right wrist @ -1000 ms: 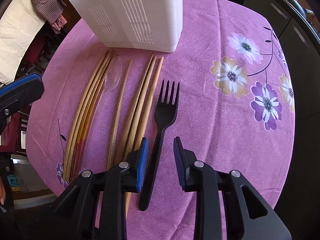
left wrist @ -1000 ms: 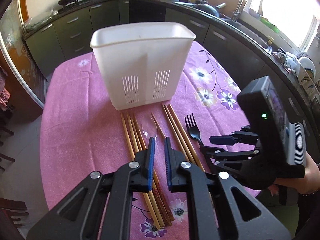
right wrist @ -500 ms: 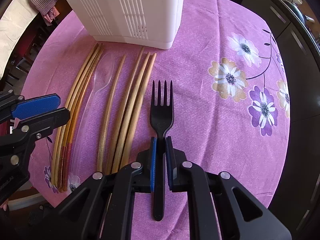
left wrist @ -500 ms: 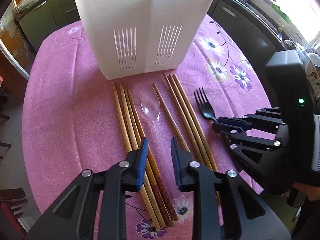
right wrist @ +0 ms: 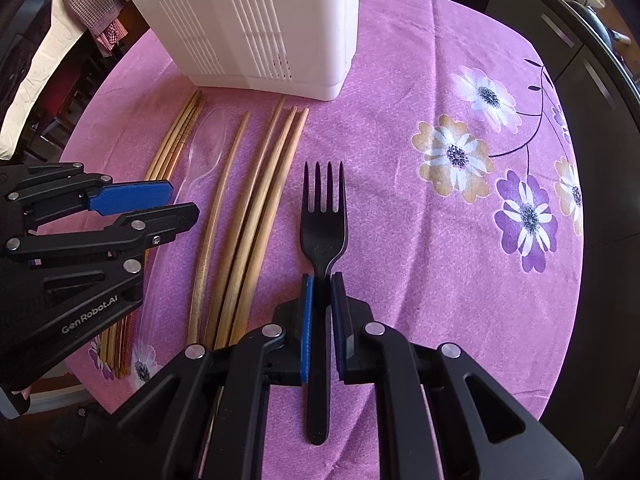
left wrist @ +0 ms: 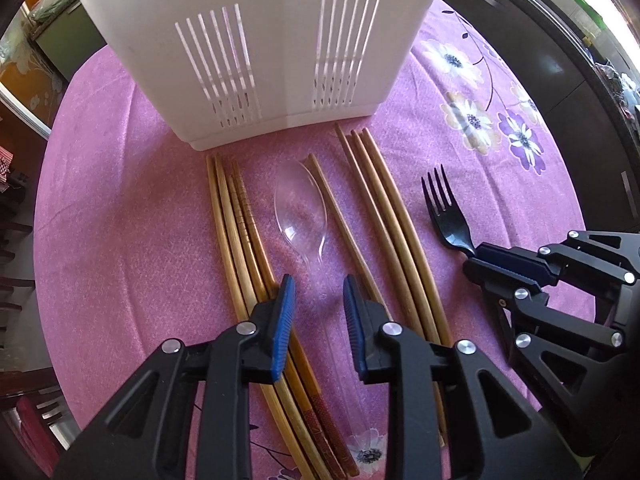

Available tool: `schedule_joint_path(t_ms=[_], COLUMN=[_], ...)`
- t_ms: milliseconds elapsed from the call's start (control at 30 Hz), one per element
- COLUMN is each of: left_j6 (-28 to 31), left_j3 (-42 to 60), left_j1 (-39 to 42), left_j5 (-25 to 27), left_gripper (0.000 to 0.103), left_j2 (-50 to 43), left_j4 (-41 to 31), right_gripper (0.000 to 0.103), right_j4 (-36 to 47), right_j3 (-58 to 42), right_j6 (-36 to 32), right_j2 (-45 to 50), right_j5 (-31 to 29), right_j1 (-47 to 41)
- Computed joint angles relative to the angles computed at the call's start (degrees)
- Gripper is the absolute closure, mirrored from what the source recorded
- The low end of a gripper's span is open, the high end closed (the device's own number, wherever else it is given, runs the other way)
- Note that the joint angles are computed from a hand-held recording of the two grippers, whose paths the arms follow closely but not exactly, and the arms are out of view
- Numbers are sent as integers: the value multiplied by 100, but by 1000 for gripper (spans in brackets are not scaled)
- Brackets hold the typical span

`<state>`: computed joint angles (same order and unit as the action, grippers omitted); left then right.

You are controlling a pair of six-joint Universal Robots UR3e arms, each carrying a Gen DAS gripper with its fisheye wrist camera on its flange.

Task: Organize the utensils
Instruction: 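Close the right gripper on the black plastic fork while the left gripper holds the spoon, then lift the spoon into the white basket with the left gripper while the right gripper lifts the fork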

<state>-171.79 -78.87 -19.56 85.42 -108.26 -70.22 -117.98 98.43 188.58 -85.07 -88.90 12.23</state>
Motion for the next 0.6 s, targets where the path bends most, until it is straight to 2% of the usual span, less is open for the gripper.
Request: schedule_joint_path(t_ms=[133, 200, 367, 600], left_j6=[-70, -81, -44, 215], left_j3=[148, 197, 198, -236], left_j1=[-113, -150, -29, 304], left_j5=[93, 148, -86, -597], left_gripper=[80, 91, 94, 94], left_j2=[-187, -251, -227, 849], left_j4=[119, 175, 159, 313], right_gripper=[93, 93, 93, 93], right_j4=[-4, 7, -29, -11], right_j3=[-7, -34, -22, -86], right_j6=[-14, -15, -9, -1], right_j2=[8, 25, 35, 85], right_j5=[-22, -35, -15, -53], right_j1=[6, 21, 24, 65])
